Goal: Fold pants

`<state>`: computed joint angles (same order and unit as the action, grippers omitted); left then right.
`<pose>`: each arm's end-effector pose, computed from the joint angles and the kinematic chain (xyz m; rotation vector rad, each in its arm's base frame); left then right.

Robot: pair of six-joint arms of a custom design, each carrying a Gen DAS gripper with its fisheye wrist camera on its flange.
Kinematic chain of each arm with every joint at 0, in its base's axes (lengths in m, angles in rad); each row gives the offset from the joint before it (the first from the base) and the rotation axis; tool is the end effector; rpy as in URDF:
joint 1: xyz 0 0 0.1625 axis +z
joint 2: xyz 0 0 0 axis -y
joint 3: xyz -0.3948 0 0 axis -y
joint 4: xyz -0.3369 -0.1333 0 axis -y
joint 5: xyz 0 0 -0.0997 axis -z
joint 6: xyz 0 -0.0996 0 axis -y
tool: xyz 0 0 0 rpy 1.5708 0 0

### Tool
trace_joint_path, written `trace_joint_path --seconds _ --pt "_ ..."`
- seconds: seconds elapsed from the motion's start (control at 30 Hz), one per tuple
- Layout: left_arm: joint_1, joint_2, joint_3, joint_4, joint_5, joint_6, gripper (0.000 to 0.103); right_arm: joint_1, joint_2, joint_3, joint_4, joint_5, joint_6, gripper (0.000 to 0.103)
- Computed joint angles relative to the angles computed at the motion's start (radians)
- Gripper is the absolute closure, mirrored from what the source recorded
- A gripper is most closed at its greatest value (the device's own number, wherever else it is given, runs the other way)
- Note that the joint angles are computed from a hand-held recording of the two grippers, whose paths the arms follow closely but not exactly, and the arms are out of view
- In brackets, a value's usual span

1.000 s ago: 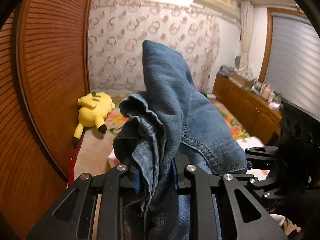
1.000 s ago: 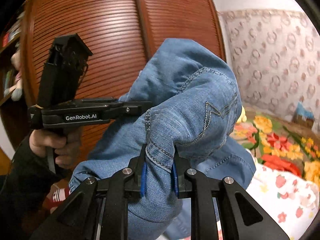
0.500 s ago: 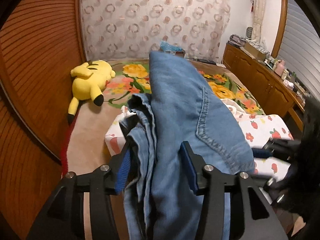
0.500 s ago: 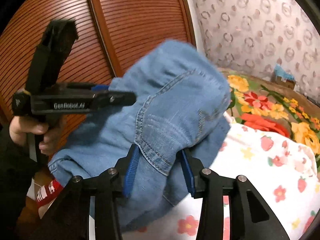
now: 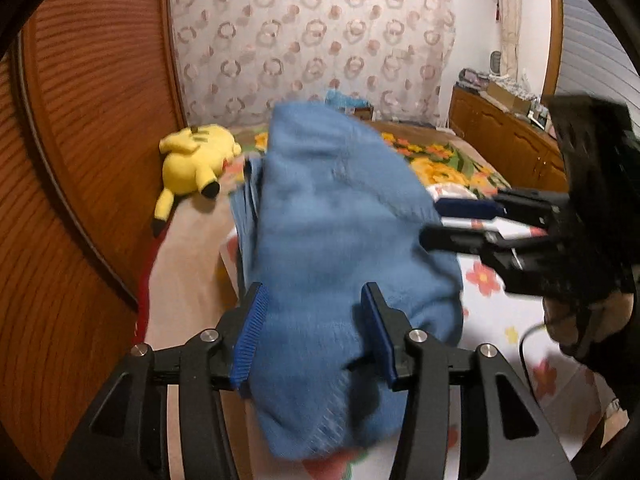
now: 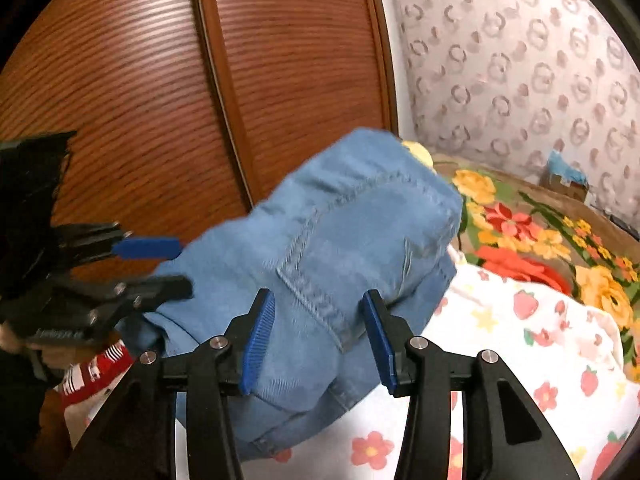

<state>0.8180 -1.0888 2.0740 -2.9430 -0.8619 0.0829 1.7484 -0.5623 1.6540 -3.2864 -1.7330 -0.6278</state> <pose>-0.1905 -0.4931 0.1992 0.8454 2.3489 -0.7637 0.2263 -0.5971 0.0525 1.0060 -2.5446 0.8102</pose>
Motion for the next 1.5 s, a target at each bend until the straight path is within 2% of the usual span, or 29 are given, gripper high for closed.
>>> trace_joint_path --seconds 0.1,0.2,0.4,0.5,0.77,0.8,0.83,0.93,1.03,1.2,1.4,1.5 --pt "-0.002 0.003 0.050 -0.032 0.034 -0.023 0.053 0.001 0.000 0.006 0.009 -0.041 0.011 0.055" --pt "-0.010 -0.015 0.096 -0.072 0.027 -0.046 0.053 0.008 -0.018 0.005 0.043 -0.044 0.047 0.055" --pt "-0.041 -0.039 0.141 -0.126 0.024 -0.069 0.053 0.022 -0.046 0.045 -0.023 -0.046 0.056 0.055" --pt "-0.069 -0.039 0.161 -0.163 0.034 -0.065 0.052 0.035 -0.099 0.170 -0.116 -0.053 0.063 0.055" --pt "-0.165 -0.039 0.210 -0.241 0.059 -0.065 0.052 0.043 -0.175 0.366 -0.303 -0.061 0.058 0.055" --pt "-0.181 -0.037 0.217 -0.252 0.063 -0.064 0.043 0.046 -0.185 0.390 -0.326 -0.064 0.057 0.055" --pt "-0.198 -0.036 0.228 -0.278 0.062 -0.059 0.028 0.046 -0.195 0.413 -0.347 -0.063 0.055 0.055" --pt "-0.239 -0.031 0.247 -0.331 0.064 -0.056 0.023 0.052 -0.238 0.498 -0.417 -0.064 0.055 0.055" --pt "-0.294 -0.025 0.264 -0.352 0.094 -0.079 0.023 0.063 -0.271 0.570 -0.492 -0.079 0.059 0.055" --pt "-0.361 -0.022 0.292 -0.403 0.092 -0.094 0.021 0.083 -0.326 0.690 -0.620 -0.105 0.062 0.055" --pt "-0.450 -0.008 0.317 -0.433 0.145 -0.146 0.021 0.128 -0.363 0.827 -0.814 -0.171 0.059 0.044" --pt "-0.482 -0.006 0.322 -0.406 0.157 -0.185 0.021 0.150 -0.360 0.886 -0.912 -0.206 0.068 0.038"
